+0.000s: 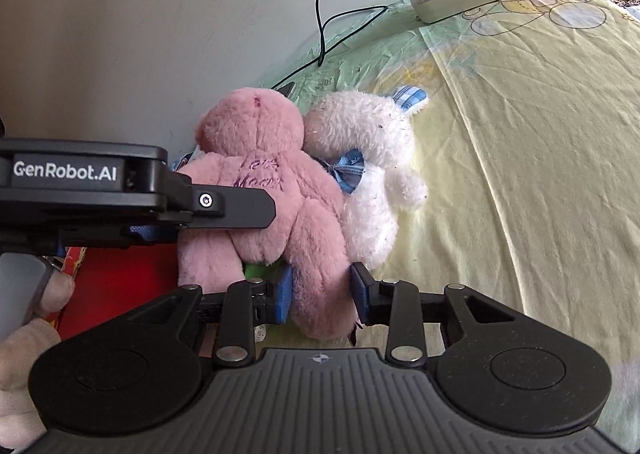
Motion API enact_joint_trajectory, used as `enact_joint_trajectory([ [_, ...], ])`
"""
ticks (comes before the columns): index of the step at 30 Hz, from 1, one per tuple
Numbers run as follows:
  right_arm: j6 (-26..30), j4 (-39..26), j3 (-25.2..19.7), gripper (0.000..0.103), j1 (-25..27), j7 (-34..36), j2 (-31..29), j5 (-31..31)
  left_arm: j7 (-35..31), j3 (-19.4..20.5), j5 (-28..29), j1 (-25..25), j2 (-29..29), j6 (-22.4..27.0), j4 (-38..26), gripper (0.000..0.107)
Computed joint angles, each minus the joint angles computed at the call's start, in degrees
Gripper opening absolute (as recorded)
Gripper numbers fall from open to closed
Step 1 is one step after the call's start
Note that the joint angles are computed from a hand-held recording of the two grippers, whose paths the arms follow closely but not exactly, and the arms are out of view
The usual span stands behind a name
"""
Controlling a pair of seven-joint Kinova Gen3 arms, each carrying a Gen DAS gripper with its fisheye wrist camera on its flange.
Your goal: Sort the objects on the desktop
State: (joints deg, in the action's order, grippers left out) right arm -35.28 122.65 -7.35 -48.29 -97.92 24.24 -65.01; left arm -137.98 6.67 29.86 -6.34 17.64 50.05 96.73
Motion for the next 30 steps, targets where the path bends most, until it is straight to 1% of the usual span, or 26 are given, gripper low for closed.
enact_joint_trajectory([
  [1, 0.7, 0.15, -0.39, 0.033, 1.07, -1.66, 0.06, 1.83, -0.18, 1.0, 0.07, -0.92, 0.46, 1.42, -0.61, 0.04],
  [2, 0.95, 0.34, -0.65, 0.033, 1.68, -3.34, 0.15, 3.45, 0.26, 1.14, -0.24, -0.79, 0.44, 1.91, -0.72, 0.04],
  [3, 1.02, 0.68, -0.75, 0.031, 2.03, -4.8, 0.07, 4.83, -0.24, 0.22, 0.08, 0.16, -0.1, 1.47, -0.17, 0.04],
  [5, 1.14, 1.23, -0.51, 0.029, 1.79, -6.13, -0.32, 6.12, -1.0, 0.3, 0.29, 0.33, -1.09, 0.73, 0.9, 0.038],
  [7, 0.56, 2.03, -0.22, 0.028, 0.92, -6.54, -1.04, 6.21, -1.97, 0.37, 1.4, -0.18, -1.72, 2.01, 1.2, 0.037],
  [10, -1.29, 3.8, -0.24, 0.027, -0.67, -6.37, -2.68, 4.32, -3.57, 0.21, 2.84, -0.47, -3.07, 3.9, 1.82, 0.035],
  [15, -6.24, 7.93, -2.53, 0.027, -2.67, -8.27, -5.84, 1.21, -7.65, -0.5, 5.77, -0.55, -6.05, 5.92, 3.77, 0.032],
  [19, -10.05, 8.89, -4.38, 0.027, -4.96, -4.38, -7.92, -5.18, -11.75, -1.83, 9.22, -1.19, -8.46, 7.63, 4.79, 0.032],
  [23, -13.81, 8.84, -6.4, 0.027, -5.6, -2.46, -9.13, -8.22, -16.26, -4.06, 13.4, -2.79, -11.04, 9.5, 5.64, 0.032],
  [26, -15.37, 7.36, -7.43, 0.027, -5.65, 1.19, -9.74, -9.77, -19.75, -6.17, 16.18, -4.41, -12.47, 11.28, 5.86, 0.032],
  [30, -16.42, 4.01, -8.45, 0.027, -5.47, 6.57, -9.66, -11.01, -23.34, -8.94, 19.19, -7.49, -12.74, 14.8, 4.9, 0.032],
])
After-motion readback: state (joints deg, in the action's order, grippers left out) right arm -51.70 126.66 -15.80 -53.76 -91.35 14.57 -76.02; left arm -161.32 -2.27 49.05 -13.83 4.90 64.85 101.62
